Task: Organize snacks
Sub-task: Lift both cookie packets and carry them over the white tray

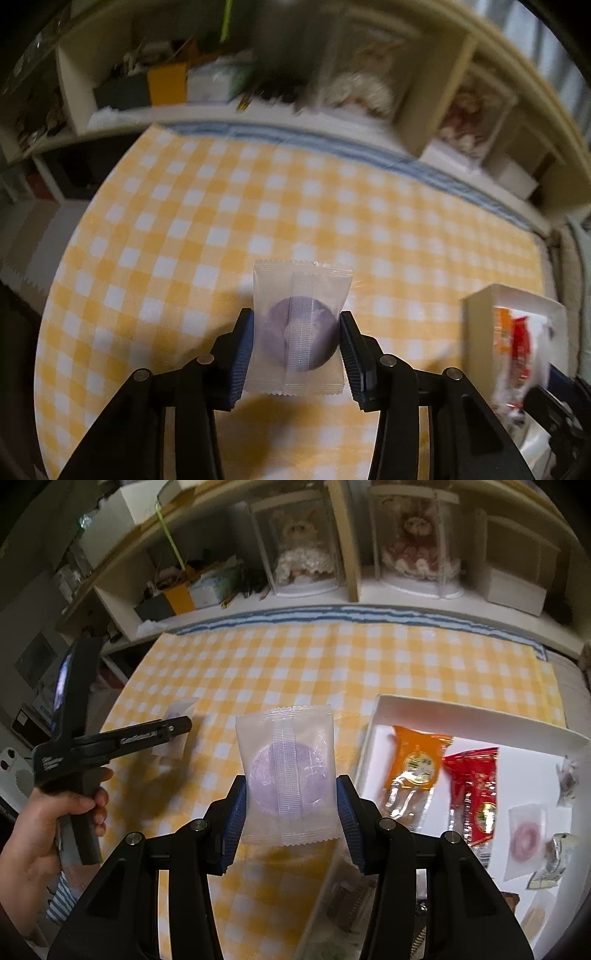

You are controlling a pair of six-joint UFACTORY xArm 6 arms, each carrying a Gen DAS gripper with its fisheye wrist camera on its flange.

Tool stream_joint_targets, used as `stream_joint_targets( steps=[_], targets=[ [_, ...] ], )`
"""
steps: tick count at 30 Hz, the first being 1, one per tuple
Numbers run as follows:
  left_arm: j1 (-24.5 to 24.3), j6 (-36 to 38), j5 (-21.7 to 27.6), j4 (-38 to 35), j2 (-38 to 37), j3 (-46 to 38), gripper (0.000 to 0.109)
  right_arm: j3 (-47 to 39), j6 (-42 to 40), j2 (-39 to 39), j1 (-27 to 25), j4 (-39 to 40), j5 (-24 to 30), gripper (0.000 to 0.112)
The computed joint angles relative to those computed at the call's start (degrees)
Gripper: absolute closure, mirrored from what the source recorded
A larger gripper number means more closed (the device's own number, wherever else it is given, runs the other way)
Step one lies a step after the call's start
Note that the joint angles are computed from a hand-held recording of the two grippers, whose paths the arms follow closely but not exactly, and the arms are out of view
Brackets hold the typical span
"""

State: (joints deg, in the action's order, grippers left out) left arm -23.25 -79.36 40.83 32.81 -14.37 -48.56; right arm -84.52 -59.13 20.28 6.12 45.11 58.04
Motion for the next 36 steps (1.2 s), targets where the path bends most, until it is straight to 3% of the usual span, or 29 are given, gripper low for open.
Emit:
stream_joint_targets(
  steps=[11, 18, 28, 32, 36],
  targets=[
    [-10.6, -3.1, 3.7, 7.3, -2.2, -6.4, 0.065, -1.7, -2.6, -1.1, -5.2, 3.9, -0.4, 0.064],
    [-14.9, -3.3, 2.0, 9.0, 3.0, -13.1, 0.065, -6.6, -2.4, 1.5, -9.1, 5.6, -0.7, 0.064],
    [-13.6, 3.0, -9.5, 3.5, 17.5, -23.9, 0.065, -17.3, 2.5, 9.6, -13.7, 4.7, -1.2, 0.064],
    [-12.8, 7.6, -15.1, -3.0, 24.7, -28.7, 0.065, -21.8, 5.9, 13.6, -15.1, 3.1, -2.0, 0.064],
    [-12.1, 15.7, -20.6, -14.6, 32.5, -33.5, 0.065, -25.2, 8.2, 16.9, -15.6, 1.0, -3.6, 0.064]
  ],
)
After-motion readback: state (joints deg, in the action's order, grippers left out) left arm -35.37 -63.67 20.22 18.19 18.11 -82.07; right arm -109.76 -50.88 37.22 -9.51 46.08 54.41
